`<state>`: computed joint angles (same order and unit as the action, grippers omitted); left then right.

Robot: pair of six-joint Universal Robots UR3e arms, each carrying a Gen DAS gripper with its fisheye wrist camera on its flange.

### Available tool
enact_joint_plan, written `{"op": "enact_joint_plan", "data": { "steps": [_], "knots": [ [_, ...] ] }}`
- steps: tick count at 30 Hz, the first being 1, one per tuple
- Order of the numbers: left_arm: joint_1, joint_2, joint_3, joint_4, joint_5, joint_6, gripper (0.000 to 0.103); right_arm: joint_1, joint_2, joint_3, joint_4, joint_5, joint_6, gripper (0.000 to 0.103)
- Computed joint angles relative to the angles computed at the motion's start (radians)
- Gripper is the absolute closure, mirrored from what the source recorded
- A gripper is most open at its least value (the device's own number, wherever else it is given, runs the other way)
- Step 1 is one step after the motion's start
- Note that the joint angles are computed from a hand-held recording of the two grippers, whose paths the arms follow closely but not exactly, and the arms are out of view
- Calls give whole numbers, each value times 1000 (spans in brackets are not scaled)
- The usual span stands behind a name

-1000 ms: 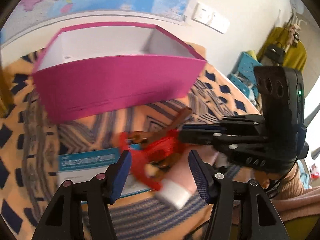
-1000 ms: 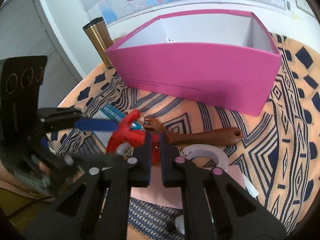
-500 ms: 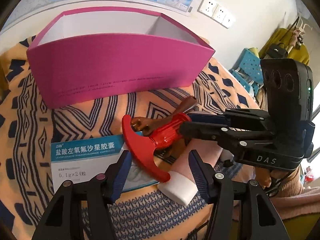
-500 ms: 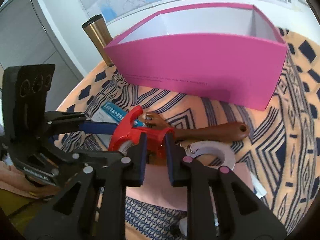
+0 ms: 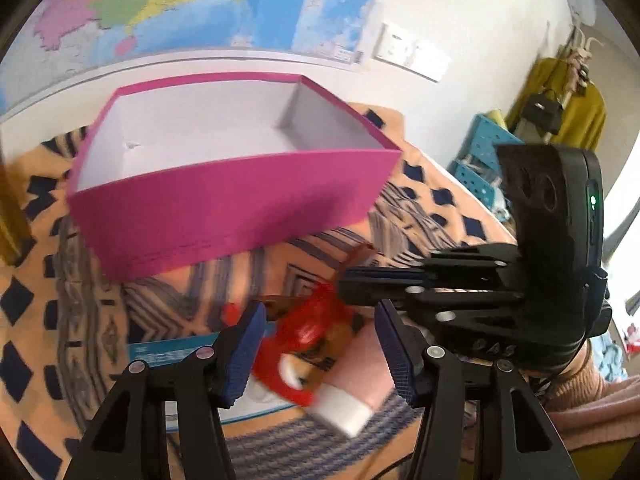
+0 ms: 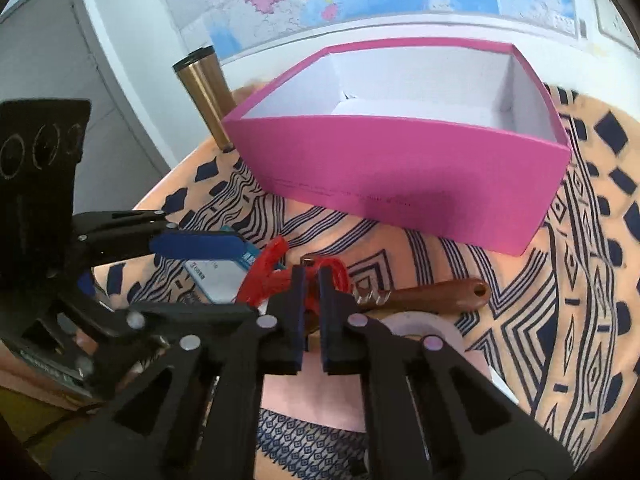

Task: Organize rigid objects

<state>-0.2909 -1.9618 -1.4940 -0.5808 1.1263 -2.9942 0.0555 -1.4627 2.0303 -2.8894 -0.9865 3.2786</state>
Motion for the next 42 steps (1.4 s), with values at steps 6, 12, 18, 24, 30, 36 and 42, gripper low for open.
{"op": "enact_joint_plan", "data": {
  "steps": [6,12,18,24,30,36,42],
  "knots": [
    [73,-2,-46,-72,-37,12,45,-39,-13,45,8,35,-2,95],
    [53,-21,-57,-92,-61,40,45,-45,2,53,4,40,30,59],
    [-3,-68,10,-91,-25,10,47,-12,16,36,13,11,21,86],
    [-7,-64,24,-91,-27,-8,47,-17,12,41,-5,-4,38,86],
    [-26,-54,46,-84,-43,16,56,-4,13,20,-13,30,33,96],
    [44,-7,-42,-46,-28,1,52,-37,14,56,-39,24,52,96],
    [80,-38,-38,-83,-44,6,52,-45,23,63,-4,30,41,95]
  ]
}}
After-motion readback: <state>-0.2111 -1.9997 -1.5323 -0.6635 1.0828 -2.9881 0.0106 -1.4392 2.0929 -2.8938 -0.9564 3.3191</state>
